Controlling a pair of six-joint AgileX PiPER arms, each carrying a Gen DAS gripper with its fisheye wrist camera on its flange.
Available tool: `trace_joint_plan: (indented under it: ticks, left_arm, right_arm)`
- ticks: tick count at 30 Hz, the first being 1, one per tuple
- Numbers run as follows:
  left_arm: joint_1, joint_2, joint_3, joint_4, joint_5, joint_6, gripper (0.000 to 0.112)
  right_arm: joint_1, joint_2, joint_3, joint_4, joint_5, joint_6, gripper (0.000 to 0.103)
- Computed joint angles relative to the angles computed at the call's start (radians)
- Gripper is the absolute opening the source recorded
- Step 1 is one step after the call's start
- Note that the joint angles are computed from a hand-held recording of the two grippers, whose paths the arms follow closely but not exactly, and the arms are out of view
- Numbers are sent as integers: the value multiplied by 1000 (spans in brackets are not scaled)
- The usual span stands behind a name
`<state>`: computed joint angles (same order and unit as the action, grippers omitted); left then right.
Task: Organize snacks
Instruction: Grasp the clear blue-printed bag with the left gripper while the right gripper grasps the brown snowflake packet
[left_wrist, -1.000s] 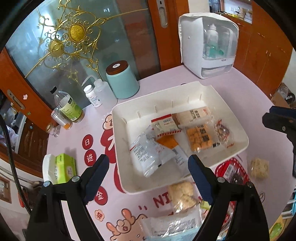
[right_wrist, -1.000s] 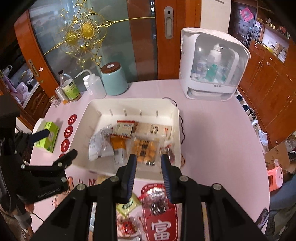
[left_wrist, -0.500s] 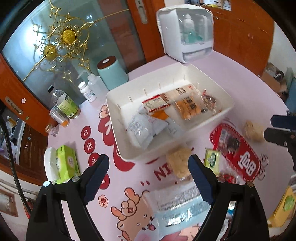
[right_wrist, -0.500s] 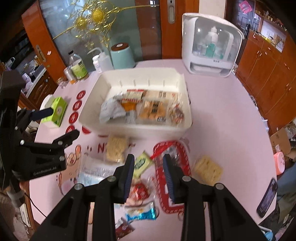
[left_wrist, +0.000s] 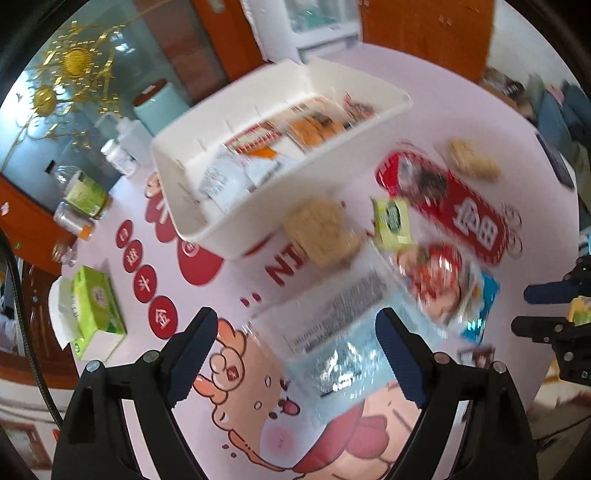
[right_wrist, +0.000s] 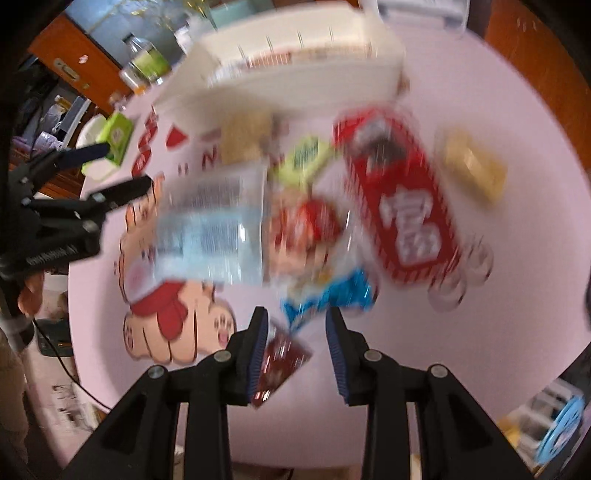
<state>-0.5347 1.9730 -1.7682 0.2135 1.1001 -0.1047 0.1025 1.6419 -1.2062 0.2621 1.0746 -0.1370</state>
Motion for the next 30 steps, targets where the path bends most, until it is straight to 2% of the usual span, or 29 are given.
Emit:
trace_joint_plan:
  ticks: [8, 10, 13, 18, 20, 22, 24, 27, 30]
  left_arm:
    - [-33, -27, 140, -4, -33, 143, 86]
    - [-46, -23, 153, 3, -35, 158, 86]
    - [-75, -14, 171, 26, -36, 173, 86]
    - [-103, -16, 192, 44, -43, 184, 86]
    - [-103, -15, 192, 43, -43, 189, 86]
    - [-98, -13, 188, 36, -40, 194, 86]
    - [-90, -12, 184, 29, -38, 199, 86]
    - [-77, -8, 180, 16, -37, 213, 86]
    - [-68, 4, 172, 9, -36, 229, 86]
  right_arm:
    - [-35, 11, 168, 106, -14, 9, 33]
    - [-27, 24, 176, 115, -24, 38, 41]
    - [-2, 41, 188, 131, -46, 96, 47]
    - [100, 67, 173, 64, -91, 232, 58]
    - [186, 62, 168, -46, -132, 340, 59]
    - [291, 65, 167, -196, -162, 447, 59]
    - [370, 79, 159, -302, -156, 495, 56]
    - [372, 65, 174, -311, -183, 441, 39]
    - [305, 55, 185, -310, -196, 390, 38]
